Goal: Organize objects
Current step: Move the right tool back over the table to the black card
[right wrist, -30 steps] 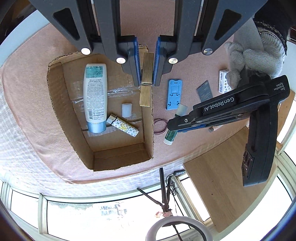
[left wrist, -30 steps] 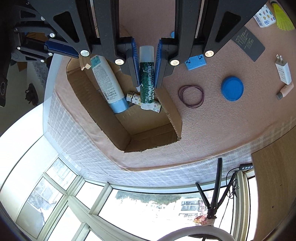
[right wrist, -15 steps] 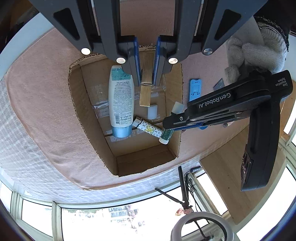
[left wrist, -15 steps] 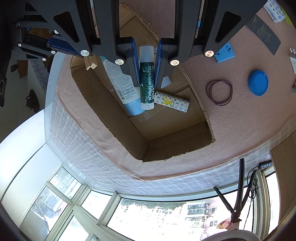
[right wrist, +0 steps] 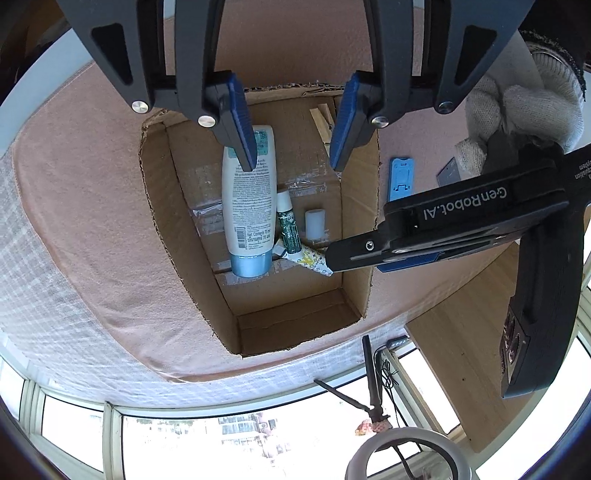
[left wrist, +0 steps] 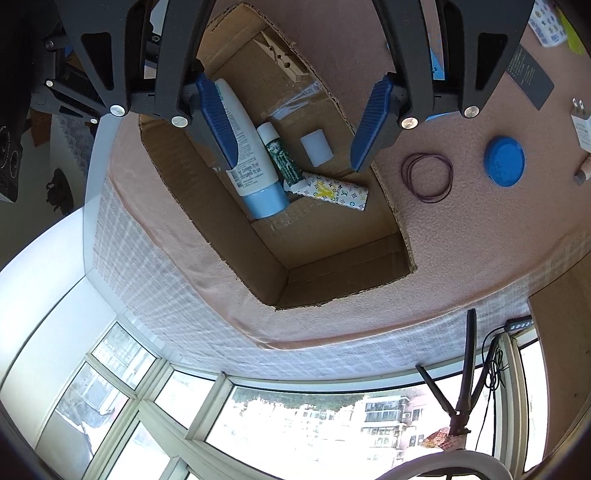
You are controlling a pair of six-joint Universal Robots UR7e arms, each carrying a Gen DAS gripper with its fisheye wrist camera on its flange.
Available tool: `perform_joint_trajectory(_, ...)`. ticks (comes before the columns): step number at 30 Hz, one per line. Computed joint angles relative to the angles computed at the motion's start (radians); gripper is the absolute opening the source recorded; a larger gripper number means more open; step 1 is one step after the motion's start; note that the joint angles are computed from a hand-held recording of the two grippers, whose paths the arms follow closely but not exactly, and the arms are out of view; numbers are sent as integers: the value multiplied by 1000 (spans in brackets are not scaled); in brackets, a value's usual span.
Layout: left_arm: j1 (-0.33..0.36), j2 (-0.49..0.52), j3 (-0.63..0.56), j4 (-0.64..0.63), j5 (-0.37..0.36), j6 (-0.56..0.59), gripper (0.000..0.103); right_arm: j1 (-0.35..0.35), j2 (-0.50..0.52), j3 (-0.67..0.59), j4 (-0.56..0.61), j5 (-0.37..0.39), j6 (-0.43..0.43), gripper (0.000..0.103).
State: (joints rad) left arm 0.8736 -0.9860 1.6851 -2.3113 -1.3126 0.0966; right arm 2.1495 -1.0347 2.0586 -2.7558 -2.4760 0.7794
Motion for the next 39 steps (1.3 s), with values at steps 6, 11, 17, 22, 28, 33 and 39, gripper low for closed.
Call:
perform_joint_trajectory(6, 9, -22, 3, 5, 13, 1, 67, 3, 14, -19, 4, 5, -13, 38)
perform_joint_trajectory(11, 17, -47, 6, 7, 41, 2, 67, 8, 36, -45, 13, 5, -24, 38)
perform_joint_trajectory(17, 37, -88, 13, 17, 69, -4, 73, 10, 70, -81, 11, 16, -46, 39)
perform_joint_trajectory(22, 62, -132, 19, 33, 95, -10, 73, 13, 106, -121, 13, 22, -73, 44)
perform_joint_trajectory(28, 96, -209, 44, 53, 133, -12, 74, 11, 159, -184, -2, 45, -129, 54)
perform_joint_trajectory(33, 124, -285, 68, 83, 163, -16, 74, 3, 210, -248, -8, 98, -189, 59)
perform_joint_trajectory(39, 159, -377, 98, 123, 197, -25, 75, -12, 285, -333, -23, 136, -260, 59)
